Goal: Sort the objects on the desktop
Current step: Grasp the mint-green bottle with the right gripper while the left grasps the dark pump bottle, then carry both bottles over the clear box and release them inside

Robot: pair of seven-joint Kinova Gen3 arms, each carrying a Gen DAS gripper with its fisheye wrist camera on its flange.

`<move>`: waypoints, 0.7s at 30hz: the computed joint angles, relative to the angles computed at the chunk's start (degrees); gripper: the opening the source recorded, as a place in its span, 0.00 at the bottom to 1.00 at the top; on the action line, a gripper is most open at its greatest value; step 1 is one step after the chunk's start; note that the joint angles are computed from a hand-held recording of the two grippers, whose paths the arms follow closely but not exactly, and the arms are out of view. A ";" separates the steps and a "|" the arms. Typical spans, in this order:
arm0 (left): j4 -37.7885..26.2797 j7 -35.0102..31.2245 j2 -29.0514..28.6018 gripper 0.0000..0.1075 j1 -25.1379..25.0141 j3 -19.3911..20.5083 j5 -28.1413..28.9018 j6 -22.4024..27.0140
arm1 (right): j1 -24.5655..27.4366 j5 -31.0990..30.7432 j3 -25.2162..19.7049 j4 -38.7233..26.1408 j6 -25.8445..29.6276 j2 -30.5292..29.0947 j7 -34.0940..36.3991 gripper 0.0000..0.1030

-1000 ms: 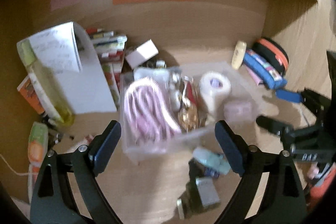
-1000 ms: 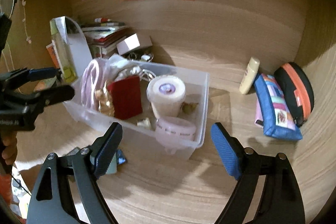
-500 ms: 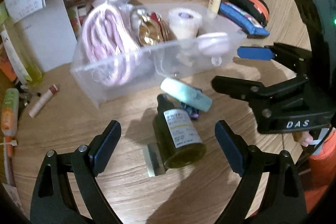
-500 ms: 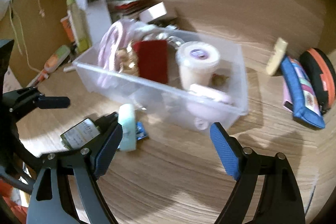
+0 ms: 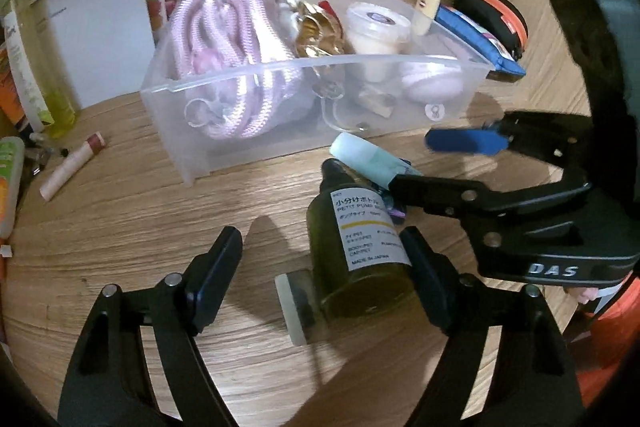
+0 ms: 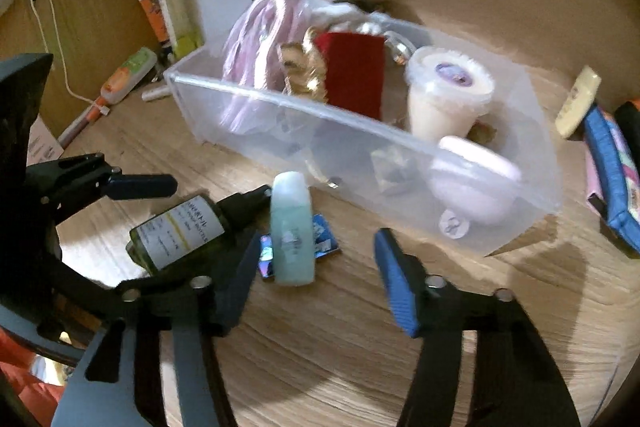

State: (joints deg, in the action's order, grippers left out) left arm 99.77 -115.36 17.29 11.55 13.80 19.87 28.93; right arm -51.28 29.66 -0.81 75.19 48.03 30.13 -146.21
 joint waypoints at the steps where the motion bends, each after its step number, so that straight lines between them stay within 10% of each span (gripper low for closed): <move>1: -0.20 0.06 0.02 0.75 -0.04 -0.12 -0.09 0.06 | 0.40 -0.54 -0.34 -0.49 0.22 0.38 0.53 0.44; 21: -7.04 -2.77 3.81 0.38 -3.08 1.07 4.72 6.17 | -0.86 -0.20 1.27 1.20 -1.90 -0.40 -1.83 0.22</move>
State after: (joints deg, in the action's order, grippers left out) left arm 92.73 -118.13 21.11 8.47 14.87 24.59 35.10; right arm -52.14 29.46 0.46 76.39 46.13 29.72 -148.04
